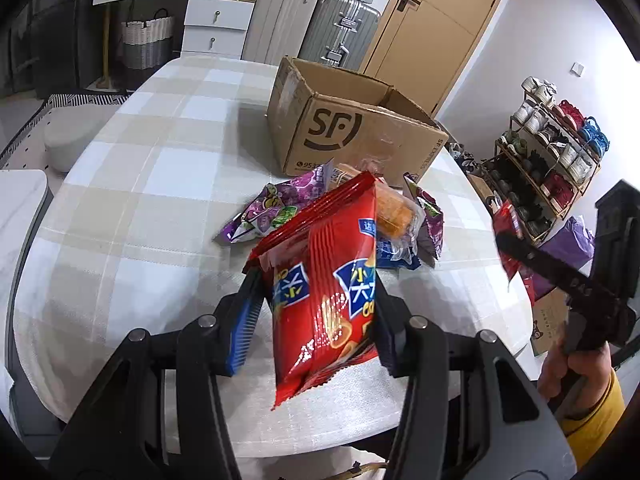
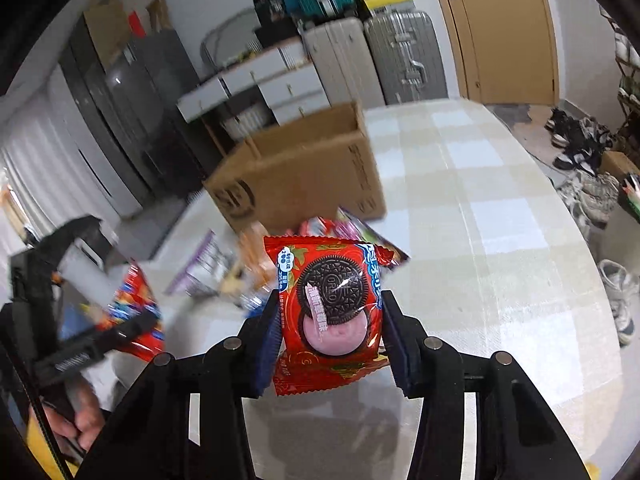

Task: Organize snacks
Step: 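Lift the cracker bag and Oreo pack and carry them over the box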

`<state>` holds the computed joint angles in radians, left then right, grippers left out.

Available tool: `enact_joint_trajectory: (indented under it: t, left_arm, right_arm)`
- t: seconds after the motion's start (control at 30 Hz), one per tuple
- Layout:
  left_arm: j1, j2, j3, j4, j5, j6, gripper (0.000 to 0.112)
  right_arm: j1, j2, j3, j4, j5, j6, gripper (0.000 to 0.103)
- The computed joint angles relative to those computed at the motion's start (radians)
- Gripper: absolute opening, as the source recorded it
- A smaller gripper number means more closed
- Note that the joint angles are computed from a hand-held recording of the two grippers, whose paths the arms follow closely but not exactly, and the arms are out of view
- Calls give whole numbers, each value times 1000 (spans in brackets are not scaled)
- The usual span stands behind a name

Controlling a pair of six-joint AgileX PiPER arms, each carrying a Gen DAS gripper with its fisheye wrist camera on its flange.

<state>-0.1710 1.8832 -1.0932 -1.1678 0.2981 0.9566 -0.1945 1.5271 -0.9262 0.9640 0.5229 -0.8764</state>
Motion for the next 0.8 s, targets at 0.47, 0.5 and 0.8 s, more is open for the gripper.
enact_joint_trajectory:
  t: [0.47,0.5,0.8]
  left_arm:
    - [-17,-12,-23,-29,10,-1,47]
    - [-17,-11,-30,-15,9,-16,47]
    - [-85,-32,-92,369,-122,-339,47]
  right_arm:
    - [89,-93,-1,218,-21,-210,47]
    - [96,-92,-16,231,-15,-223,47]
    - [165,1,-196,202,-15,-148,47]
